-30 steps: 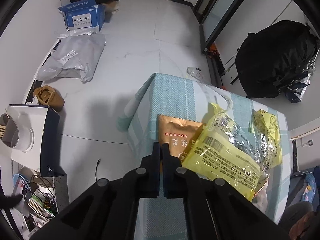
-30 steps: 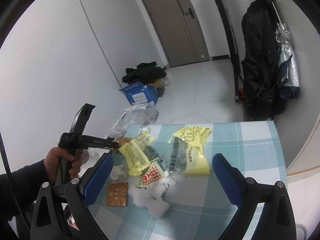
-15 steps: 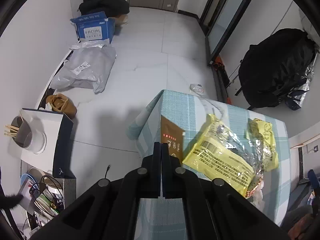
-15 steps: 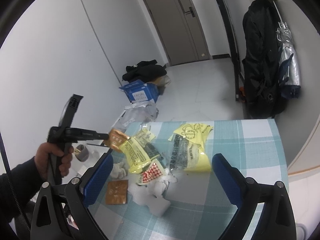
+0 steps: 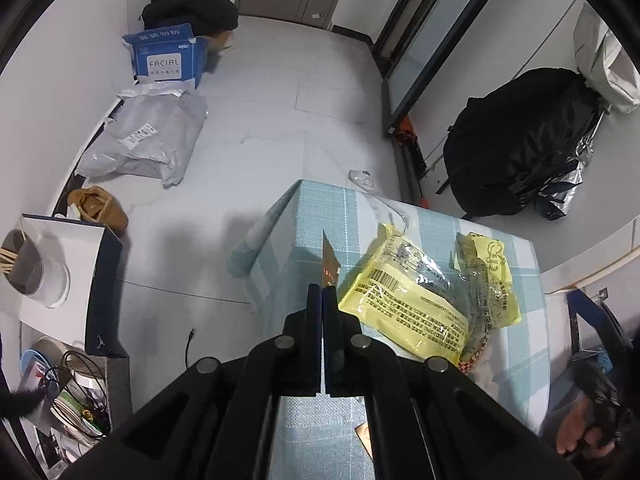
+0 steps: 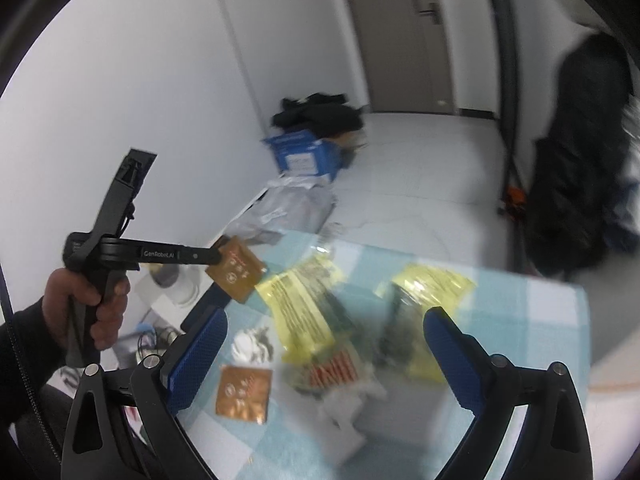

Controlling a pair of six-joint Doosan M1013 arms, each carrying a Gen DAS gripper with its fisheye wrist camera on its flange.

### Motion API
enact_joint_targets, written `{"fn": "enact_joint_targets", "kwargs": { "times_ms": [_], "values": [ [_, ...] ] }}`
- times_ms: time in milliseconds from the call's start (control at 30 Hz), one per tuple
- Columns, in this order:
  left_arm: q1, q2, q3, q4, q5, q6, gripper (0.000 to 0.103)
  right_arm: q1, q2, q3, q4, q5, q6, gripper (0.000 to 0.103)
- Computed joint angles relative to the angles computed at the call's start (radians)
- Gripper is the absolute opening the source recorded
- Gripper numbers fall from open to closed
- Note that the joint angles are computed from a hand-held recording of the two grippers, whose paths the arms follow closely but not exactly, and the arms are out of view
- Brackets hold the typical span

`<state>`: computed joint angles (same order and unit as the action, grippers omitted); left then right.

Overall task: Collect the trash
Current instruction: 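Close the left tool on the yellow snack bag, then grasp the yellow printed bag with the right tool while the left tool lifts its bag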

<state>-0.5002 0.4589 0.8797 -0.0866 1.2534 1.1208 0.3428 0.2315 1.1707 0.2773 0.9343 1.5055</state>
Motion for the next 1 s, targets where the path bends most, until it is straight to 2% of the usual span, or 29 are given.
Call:
{"fn": "enact_joint_targets", "kwargs": {
  "times_ms": [133, 200, 267, 300, 533, 567, 600, 633, 667, 700, 733, 800, 867, 900, 1000],
  "values": [
    [0.001, 0.000, 0.004, -0.025, 0.004, 0.007, 0.000, 0.014, 0.107, -0.120, 0.021, 0.154, -0.047, 0.096],
    [-0.001, 0.001, 0.001, -0.021, 0.005, 0.022, 0.000, 0.019, 0.150, -0.163, 0.033, 0.221, -0.054, 0.082],
    [0.001, -0.001, 0.003, -0.035, -0.001, 0.031, 0.000, 0.024, 0.193, -0.210, 0.046, 0.298, -0.042, 0.073],
    [0.002, -0.004, 0.007, -0.042, -0.003, 0.030, 0.000, 0.027, 0.204, -0.223, 0.045, 0.313, -0.039, 0.073],
    [0.011, -0.006, 0.019, -0.069, -0.001, 0.034, 0.000, 0.046, 0.256, -0.276, -0.050, 0.366, -0.012, 0.073],
    [0.013, -0.008, 0.022, -0.073, -0.002, 0.033, 0.000, 0.047, 0.262, -0.280, -0.053, 0.378, -0.014, 0.070],
    [0.014, -0.008, 0.023, -0.077, -0.003, 0.032, 0.000, 0.049, 0.265, -0.282, -0.061, 0.387, -0.015, 0.065],
    [0.015, -0.009, 0.024, -0.081, -0.004, 0.030, 0.000, 0.049, 0.268, -0.284, -0.064, 0.394, -0.018, 0.064],
    [0.015, -0.010, 0.026, -0.082, -0.005, 0.027, 0.000, 0.050, 0.262, -0.275, -0.070, 0.374, -0.026, 0.058],
    [0.016, -0.010, 0.026, -0.086, -0.005, 0.025, 0.000, 0.051, 0.257, -0.267, -0.068, 0.366, -0.037, 0.048],
    [0.017, -0.009, 0.026, -0.091, -0.004, 0.024, 0.000, 0.052, 0.259, -0.272, -0.063, 0.373, -0.040, 0.044],
    [0.021, -0.008, 0.026, -0.111, 0.001, 0.023, 0.000, 0.049, 0.260, -0.275, -0.048, 0.376, -0.043, 0.023],
    [0.021, -0.006, 0.027, -0.115, 0.001, 0.022, 0.000, 0.044, 0.256, -0.271, -0.027, 0.366, -0.043, 0.017],
    [0.023, -0.009, 0.030, -0.121, -0.004, 0.025, 0.000, 0.041, 0.250, -0.263, -0.017, 0.352, -0.047, 0.009],
    [0.023, -0.010, 0.031, -0.129, -0.004, 0.021, 0.000, 0.038, 0.242, -0.255, -0.005, 0.329, -0.049, 0.007]
  ]
}}
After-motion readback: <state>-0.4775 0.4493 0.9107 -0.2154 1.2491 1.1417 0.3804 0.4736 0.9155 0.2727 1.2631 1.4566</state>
